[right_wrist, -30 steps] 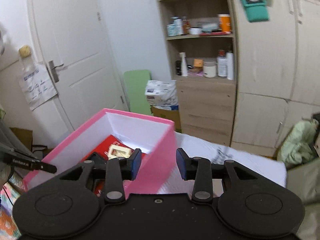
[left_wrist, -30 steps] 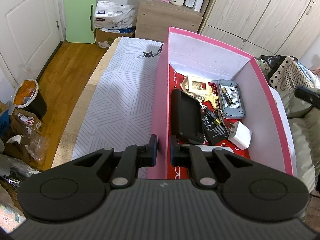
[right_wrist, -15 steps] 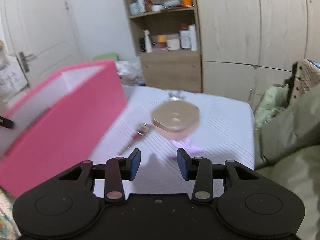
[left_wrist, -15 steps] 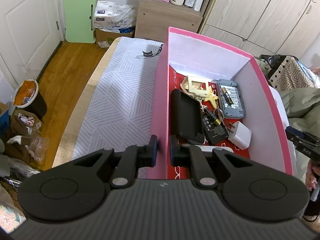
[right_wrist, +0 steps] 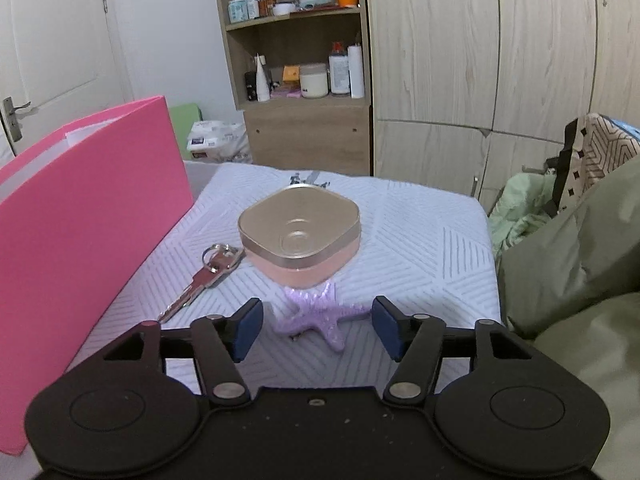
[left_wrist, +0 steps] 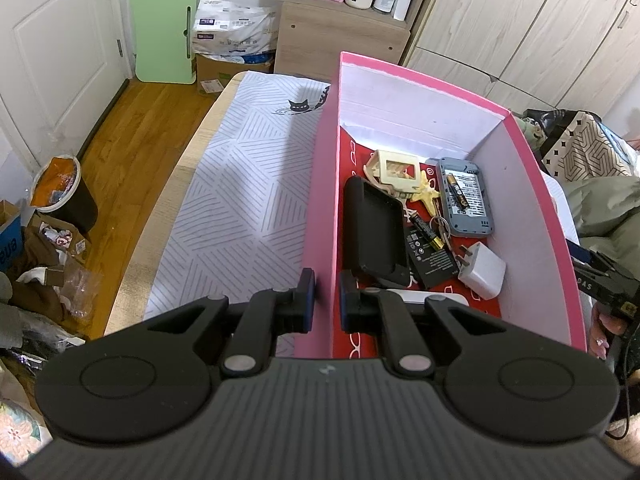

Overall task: Organize rigid objects
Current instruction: 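Grasp the purple starfish with the right tool, then carry the purple starfish into the pink box and release it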

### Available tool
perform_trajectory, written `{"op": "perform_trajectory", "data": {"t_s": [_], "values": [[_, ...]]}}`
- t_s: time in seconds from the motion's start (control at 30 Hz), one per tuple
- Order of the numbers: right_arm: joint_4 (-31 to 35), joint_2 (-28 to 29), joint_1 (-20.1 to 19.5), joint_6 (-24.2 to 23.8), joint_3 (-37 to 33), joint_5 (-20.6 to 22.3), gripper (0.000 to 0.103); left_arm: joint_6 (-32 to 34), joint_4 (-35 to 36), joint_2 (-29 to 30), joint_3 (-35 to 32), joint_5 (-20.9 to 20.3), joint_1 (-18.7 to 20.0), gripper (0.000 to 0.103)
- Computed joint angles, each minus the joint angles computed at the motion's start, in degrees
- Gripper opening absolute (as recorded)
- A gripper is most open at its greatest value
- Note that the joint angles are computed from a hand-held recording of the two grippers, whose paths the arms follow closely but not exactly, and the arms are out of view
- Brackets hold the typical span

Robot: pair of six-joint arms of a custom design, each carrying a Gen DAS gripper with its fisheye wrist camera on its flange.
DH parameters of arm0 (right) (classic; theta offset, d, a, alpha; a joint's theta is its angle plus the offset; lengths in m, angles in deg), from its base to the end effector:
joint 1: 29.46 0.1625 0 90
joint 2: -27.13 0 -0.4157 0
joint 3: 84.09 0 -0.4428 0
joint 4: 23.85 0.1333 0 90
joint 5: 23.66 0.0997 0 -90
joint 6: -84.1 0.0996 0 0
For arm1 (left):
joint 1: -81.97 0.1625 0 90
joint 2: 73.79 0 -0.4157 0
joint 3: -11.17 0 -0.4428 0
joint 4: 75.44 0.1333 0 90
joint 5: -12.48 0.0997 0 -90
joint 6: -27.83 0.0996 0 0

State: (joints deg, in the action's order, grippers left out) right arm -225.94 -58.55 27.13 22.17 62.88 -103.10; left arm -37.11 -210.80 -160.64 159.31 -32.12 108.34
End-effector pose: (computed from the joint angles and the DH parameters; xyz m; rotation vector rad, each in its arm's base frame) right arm -0.0843 -0.4031 0.2040 0.7039 -2.3353 0.9456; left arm -0.1890 -0.3216 0.0946 0.1153 2.4499 -0.7741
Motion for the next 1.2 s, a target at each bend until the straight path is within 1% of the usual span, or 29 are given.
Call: {"op": "perform_trajectory", "data": {"t_s": [0.1,0.13,0.2,0.3,0.33,0.37,0.4,0.57,0.77,0.87,0.97,1.07,1.13,1.2], "values": [[-5.27,2.58,-0.1,-2.61,0.7,0.33,0.068,-0.25,0.21,-0.04,-0.02,0.06,-0.05,0.01],[-5.82,2.55,-0.48,-2.53,1.12,1.0,0.069,-0.35,0.21,-0.09,0.03,0.02,-0.09,0.01],[-4.95,2.03,-0.9,-2.45,1.21,1.66,0.071,-0.25,-0.07,-0.29,0.17,-0.12,-0.08,0.01],[-4.52,1.79,-0.86,-2.52,1.15,1.68,0.071,-0.25,-0.4,-0.15,0.31,0.15,-0.17,0.01],[-4.8,1.89,-0.76,-2.44,1.13,1.57,0.069,-0.34,-0.49,-0.07,0.32,0.18,-0.18,0.01],[-6.02,2.23,-0.77,-1.78,1.26,1.55,0.058,-0.47,-0.44,-0.06,0.32,0.22,-0.22,0.01],[-6.46,2.22,-0.78,-0.8,1.24,1.51,0.058,-0.49,-0.52,-0.1,0.35,0.21,-0.21,0.01],[-2.51,-0.74,-2.16,1.28,1.86,3.29,0.058,-0.53,-0.7,-0.52,0.56,0.03,-0.16,0.01],[3.0,-5.33,-3.85,1.98,3.62,6.86,0.058,-0.54,-0.7,-0.6,0.6,-0.03,-0.15,0.01],[4.65,-7.75,-4.22,1.72,4.89,8.73,0.058,-0.36,-0.73,-0.71,0.67,-0.05,-0.15,0.01],[8.46,-11.67,-4.75,1.37,6.2,11.43,0.058,-0.28,-0.93,-0.72,0.68,-0.13,-0.15,0.01],[14.16,-16.71,-4.39,0.78,7.33,14.06,0.058,-0.24,-0.93,-0.71,0.64,-0.12,-0.12,0.01],[18.38,-20.76,-3.18,-0.23,8.06,15.87,0.058,-0.19,-0.93,-0.76,0.68,-0.14,-0.14,0.01],[23.13,-24.76,-1.74,-2.72,8.75,17.79,0.058,-0.24,-0.96,-0.77,0.73,-0.06,-0.17,0.01]]}}
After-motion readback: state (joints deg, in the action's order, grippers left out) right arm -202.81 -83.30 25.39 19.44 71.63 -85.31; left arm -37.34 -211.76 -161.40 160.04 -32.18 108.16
